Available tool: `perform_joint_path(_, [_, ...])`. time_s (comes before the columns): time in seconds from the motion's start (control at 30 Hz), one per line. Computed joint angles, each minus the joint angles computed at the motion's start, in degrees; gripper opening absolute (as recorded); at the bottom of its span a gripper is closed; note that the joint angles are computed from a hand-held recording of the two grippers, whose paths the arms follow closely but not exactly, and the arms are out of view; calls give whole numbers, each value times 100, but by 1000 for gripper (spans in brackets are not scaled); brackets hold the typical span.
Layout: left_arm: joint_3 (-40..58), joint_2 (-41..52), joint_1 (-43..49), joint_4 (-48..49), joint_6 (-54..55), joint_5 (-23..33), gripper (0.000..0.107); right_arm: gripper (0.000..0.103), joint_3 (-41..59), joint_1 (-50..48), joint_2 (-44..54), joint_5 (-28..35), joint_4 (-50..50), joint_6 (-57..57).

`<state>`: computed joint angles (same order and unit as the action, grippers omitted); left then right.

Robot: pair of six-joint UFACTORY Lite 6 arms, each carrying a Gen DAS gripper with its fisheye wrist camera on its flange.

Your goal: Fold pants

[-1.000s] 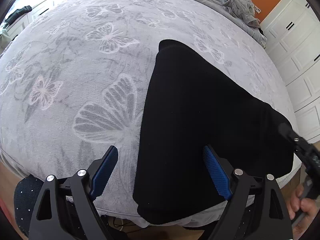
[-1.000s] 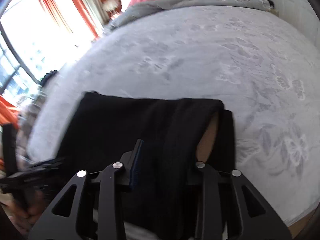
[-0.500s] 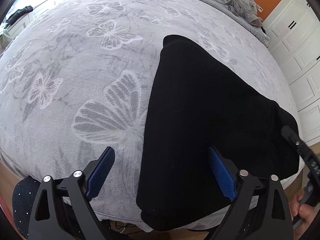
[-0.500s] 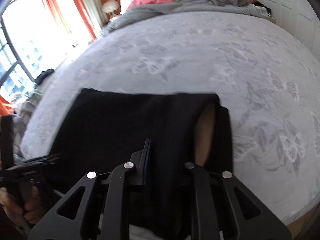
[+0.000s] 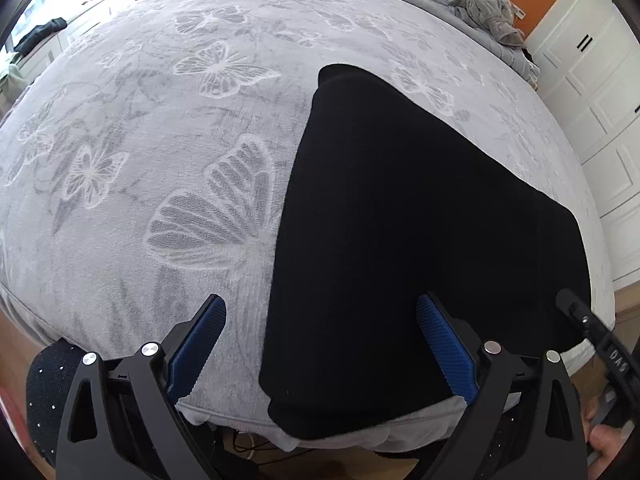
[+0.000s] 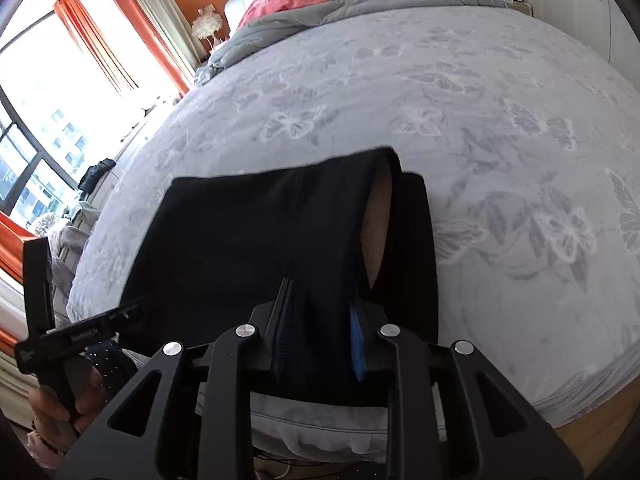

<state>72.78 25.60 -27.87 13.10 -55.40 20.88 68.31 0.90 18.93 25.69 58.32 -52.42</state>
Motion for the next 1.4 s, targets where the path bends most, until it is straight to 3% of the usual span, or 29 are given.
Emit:
perform_joint_path(0.27, [50,-276,-714,1588,-1515,529,94,25,408,408,64,-94,54,-59])
perform_joint_path(0.43, [77,-277,-859,1651,-1583,700,94,25,484,512,499,-248,-294,298])
perform_joint_path(0.47, [61,-292,-870,1663,-1597,697,94,16,456,461,630,-461,-392,392])
perform_joint_path(0.5, [44,-300,-886,1695,-1631,718,94,14,432,327,722,-464,-250,255])
perform_joint_path(0.6, [42,-276,-925,1659,-1601,758,94,16,302,-260,769,259,779,-504])
perform_joint_path(0.63, [41,-257,-940,1651,-1594,776,94,18,240,-356,697,380,868,-529])
perform_joint_path(0.67, [30,-242,-944,1641,-1579,793,94,27,159,-397,590,375,816,-425])
perform_joint_path(0.7, [-5,-244,-943,1639,-1591,791,94,45,86,-376,467,253,570,-178])
perform_joint_path(0.77, [-97,-281,-913,1616,-1630,748,94,59,-153,-439,219,202,547,-204])
perform_joint_path(0.8, [-204,-344,-865,1610,-1672,647,94,60,-224,-512,172,321,661,-346])
perform_joint_path(0.87, [-440,-489,-666,1243,-1384,302,94,60,-307,-664,196,712,881,-562])
perform_joint_path(1.0, [-854,-526,10,-1077,585,-574,94,59,-172,-664,693,1015,1168,-879])
perform_joint_path(1.03, [-877,-438,128,-1677,1047,-672,94,56,-120,-658,844,1019,1345,-1044])
perform_joint_path(1.07, [-899,-380,222,-2276,1511,-733,94,40,-53,-624,957,981,1405,-1046])
perform_joint_path(1.13, [-997,-448,299,-2782,1813,-795,94,32,273,-546,1093,1163,1121,-616])
perform_joint_path(1.2, [-1136,-653,302,-2328,1450,-806,94,28,478,-453,822,1701,1288,-678])
perform_joint_path(1.3, [-1122,-1002,192,-542,-42,-465,94,23,771,-298,-9,2167,1510,-698])
perform_joint_path(1.4, [-1149,-1295,-3,795,-1295,-286,94,22,740,-249,-393,1594,879,-537])
